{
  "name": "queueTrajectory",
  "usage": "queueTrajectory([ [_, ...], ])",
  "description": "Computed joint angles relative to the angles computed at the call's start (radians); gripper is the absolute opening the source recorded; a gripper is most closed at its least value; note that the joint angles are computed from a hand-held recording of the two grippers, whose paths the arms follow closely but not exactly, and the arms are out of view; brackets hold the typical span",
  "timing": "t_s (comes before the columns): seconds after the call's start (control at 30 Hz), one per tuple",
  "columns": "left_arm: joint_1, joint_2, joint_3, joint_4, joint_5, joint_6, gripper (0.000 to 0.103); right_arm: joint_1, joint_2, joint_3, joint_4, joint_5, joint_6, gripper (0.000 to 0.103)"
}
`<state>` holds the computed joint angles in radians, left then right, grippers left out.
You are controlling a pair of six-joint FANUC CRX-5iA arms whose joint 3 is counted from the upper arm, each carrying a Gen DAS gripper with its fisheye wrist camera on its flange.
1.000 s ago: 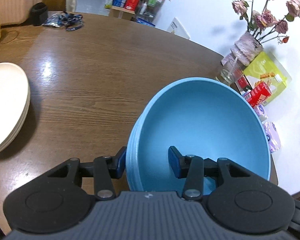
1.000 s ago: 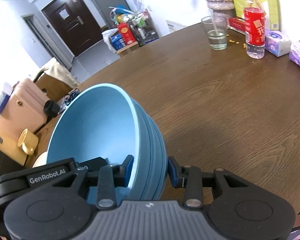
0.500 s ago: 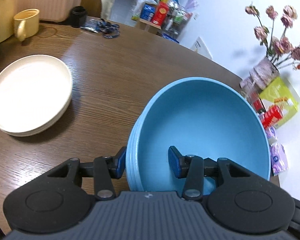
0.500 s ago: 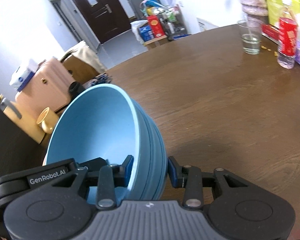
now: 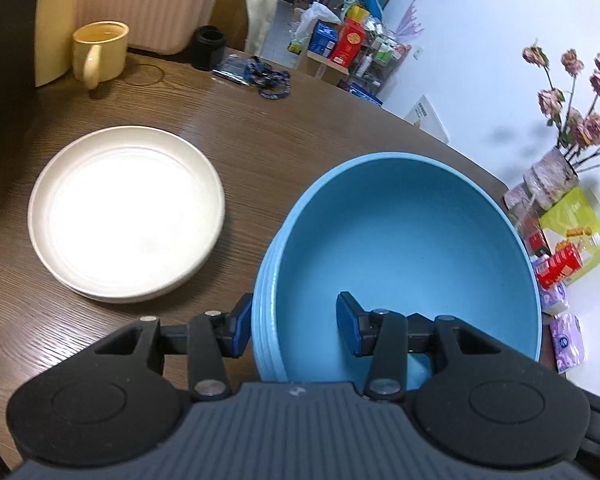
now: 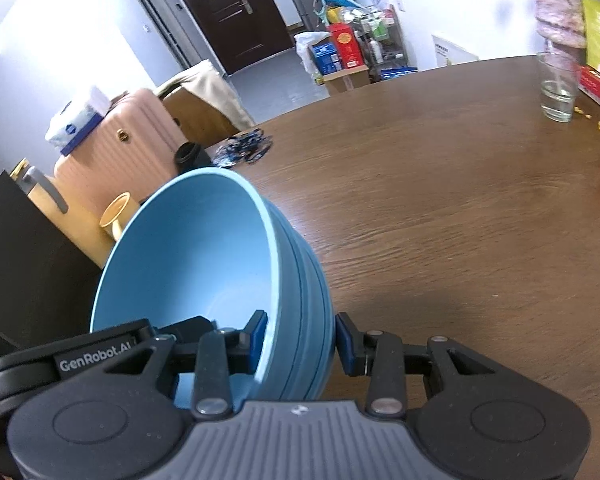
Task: Organize plates and bowls
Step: 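Lift and carry the bowl stack with both grippers toward the cream plates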
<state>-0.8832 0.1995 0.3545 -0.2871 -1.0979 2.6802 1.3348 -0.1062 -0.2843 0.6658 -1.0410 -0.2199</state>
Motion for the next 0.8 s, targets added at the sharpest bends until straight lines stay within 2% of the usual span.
queueTrajectory([
  [0.8, 0.184, -0.172, -0.231, 0.096, 0.086, -0.095, 0.045, -0.031, 0.267, 0.299, -0.073, 0.011, 0.149, 0.036],
])
